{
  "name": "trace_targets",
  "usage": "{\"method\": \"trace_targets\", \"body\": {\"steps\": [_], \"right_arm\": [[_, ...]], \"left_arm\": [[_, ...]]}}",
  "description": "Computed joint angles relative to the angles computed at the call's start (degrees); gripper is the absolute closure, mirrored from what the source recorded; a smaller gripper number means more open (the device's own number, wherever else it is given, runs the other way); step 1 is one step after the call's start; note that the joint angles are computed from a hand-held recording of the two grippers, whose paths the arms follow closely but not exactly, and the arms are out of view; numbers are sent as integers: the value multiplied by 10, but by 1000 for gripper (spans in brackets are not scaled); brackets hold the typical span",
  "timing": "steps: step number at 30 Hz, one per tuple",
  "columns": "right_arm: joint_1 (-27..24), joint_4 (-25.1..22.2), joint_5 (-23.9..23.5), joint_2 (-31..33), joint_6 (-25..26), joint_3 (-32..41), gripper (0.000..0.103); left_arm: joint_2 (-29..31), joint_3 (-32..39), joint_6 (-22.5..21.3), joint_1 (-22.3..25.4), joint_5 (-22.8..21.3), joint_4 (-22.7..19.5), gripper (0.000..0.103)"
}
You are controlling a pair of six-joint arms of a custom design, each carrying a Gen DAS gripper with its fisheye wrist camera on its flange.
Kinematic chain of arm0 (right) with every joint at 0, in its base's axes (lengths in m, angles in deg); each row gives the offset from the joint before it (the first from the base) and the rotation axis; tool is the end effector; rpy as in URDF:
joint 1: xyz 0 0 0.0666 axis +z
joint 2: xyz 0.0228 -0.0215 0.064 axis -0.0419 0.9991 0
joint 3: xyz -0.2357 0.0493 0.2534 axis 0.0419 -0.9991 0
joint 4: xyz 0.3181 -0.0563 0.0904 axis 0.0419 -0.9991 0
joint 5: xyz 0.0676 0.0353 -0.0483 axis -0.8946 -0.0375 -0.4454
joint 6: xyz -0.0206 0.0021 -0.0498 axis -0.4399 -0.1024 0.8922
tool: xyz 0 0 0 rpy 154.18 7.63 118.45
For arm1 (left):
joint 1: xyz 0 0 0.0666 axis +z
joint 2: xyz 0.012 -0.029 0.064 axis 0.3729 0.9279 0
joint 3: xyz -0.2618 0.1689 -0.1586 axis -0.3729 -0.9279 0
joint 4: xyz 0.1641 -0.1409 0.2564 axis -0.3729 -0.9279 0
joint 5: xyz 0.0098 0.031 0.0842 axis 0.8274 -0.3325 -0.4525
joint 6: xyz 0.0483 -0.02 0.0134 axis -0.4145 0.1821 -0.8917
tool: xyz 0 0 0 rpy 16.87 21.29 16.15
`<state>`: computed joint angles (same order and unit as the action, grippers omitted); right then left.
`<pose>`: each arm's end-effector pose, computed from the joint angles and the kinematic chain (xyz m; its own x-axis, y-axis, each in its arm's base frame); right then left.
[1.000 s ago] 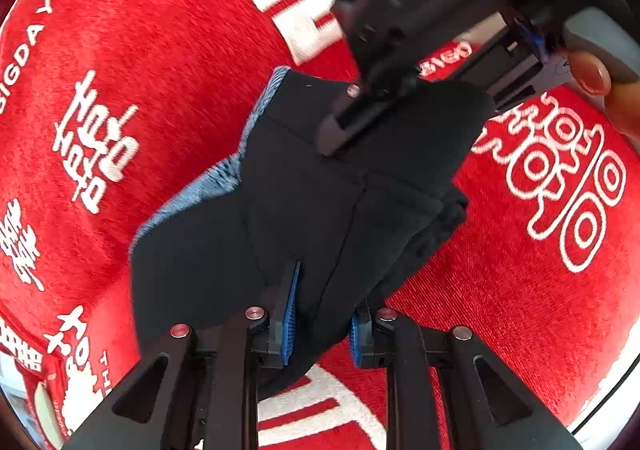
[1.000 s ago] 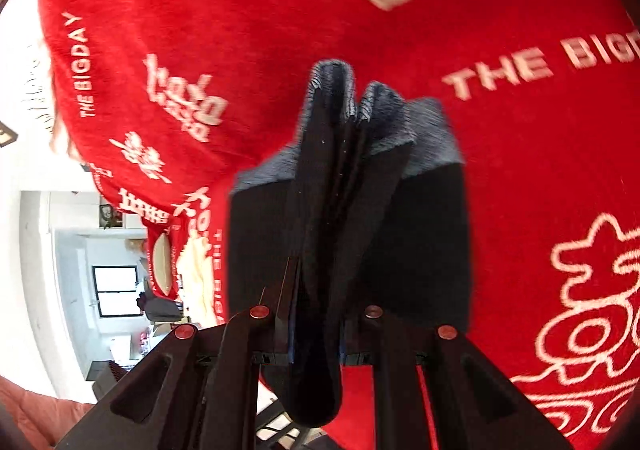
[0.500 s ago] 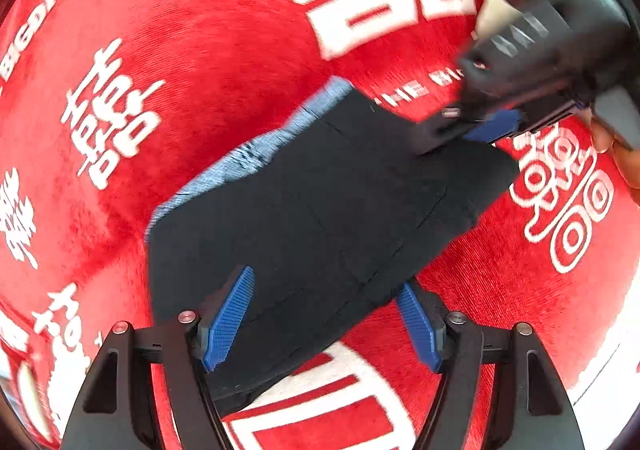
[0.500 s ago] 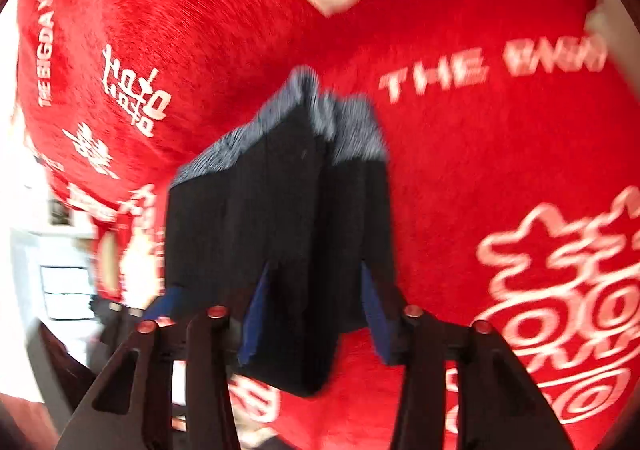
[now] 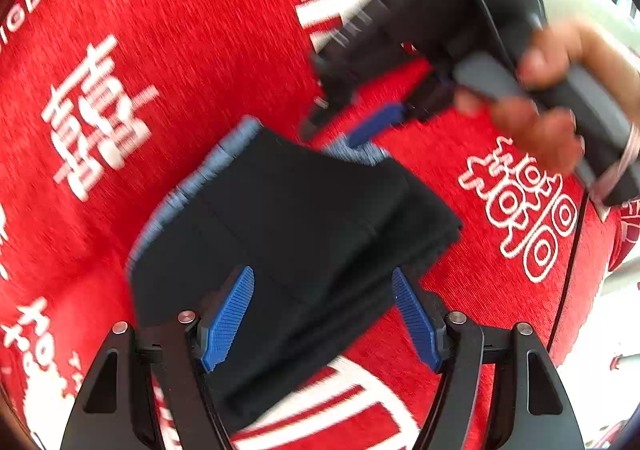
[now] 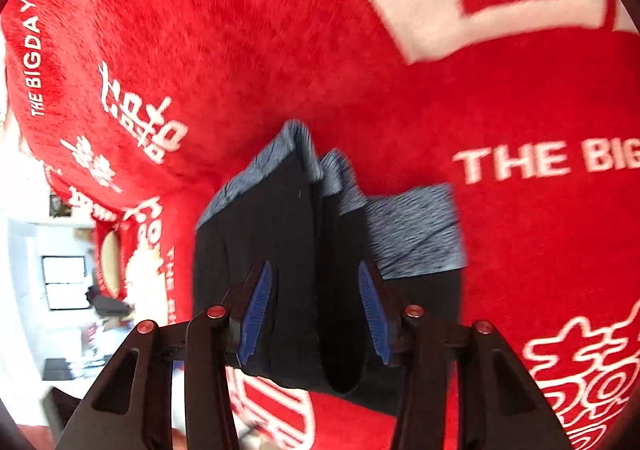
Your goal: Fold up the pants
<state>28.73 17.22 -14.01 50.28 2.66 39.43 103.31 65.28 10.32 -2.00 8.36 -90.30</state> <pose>0.3817 0.2434 0.4109 -0.9095 0.4147 -0.0291 0.3142 0.7314 0.6053 0.2743 -0.1283 0.4414 -0.5612 0.7003 -0.4411 0.7660 0.6413 0.0436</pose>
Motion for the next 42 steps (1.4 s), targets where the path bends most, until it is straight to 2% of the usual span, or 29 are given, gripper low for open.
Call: {"method": "trace_targets", "body": {"steps": [3,5,6,7,10,15,17,19,20,21,22,23,24,25,26,27,29,31,33,36,39,41,42], "right_arm": [[5,-23,-3,33,35,35,52],[6,-28,-29,55,48,48,53],[7,-35,-46,67,50,54,76],[9,-36,-61,74,49,57,91],[26,-33,-52,67,59,61,96],[44,-5,-56,9,28,29,98],[58,-33,-39,-5,37,29,97],[70,-84,-17,-8,61,24,96],[77,-105,-10,-6,58,10,96],[80,-106,-14,-8,44,-9,94],[80,-81,-21,-22,21,-39,93],[78,-39,-22,-43,-11,-70,92],[76,-14,-15,-59,-34,-87,84],[74,-3,0,-73,-54,-96,73],[71,-3,16,-81,-65,-99,68],[68,-4,31,-88,-70,-98,63],[57,-11,58,-91,-62,-85,63],[40,-10,68,-80,-53,-67,57],[25,-1,71,-69,-46,-56,55],[8,15,73,-41,-28,-42,55],[-6,60,49,-33,-36,-64,55],[-10,76,29,-27,-41,-71,73],[-8,55,32,-14,-35,-54,88]], "left_arm": [[-11,-22,20,-4,-10,10,30],[-12,-22,24,4,-13,18,30],[-7,-16,23,14,-10,18,30],[-3,-12,22,19,-11,17,30],[17,3,13,40,1,2,30],[15,22,7,30,49,-31,30],[12,20,14,13,65,-43,30],[10,14,30,-8,75,-61,30],[9,14,34,-13,77,-67,30],[7,20,35,-12,82,-77,30],[6,28,31,-5,85,-84,30],[9,42,24,12,88,-97,30],[12,53,20,27,90,-105,30],[24,73,13,54,91,-116,30],[34,88,12,73,89,-118,30],[54,115,10,106,82,-117,30],[98,160,20,147,61,-103,30],[149,198,47,178,45,-92,30],[212,237,86,209,46,-89,30],[279,271,116,231,60,-95,30],[322,279,128,236,66,-100,30],[335,267,132,237,82,-104,30],[337,255,146,237,86,-99,30]]}}
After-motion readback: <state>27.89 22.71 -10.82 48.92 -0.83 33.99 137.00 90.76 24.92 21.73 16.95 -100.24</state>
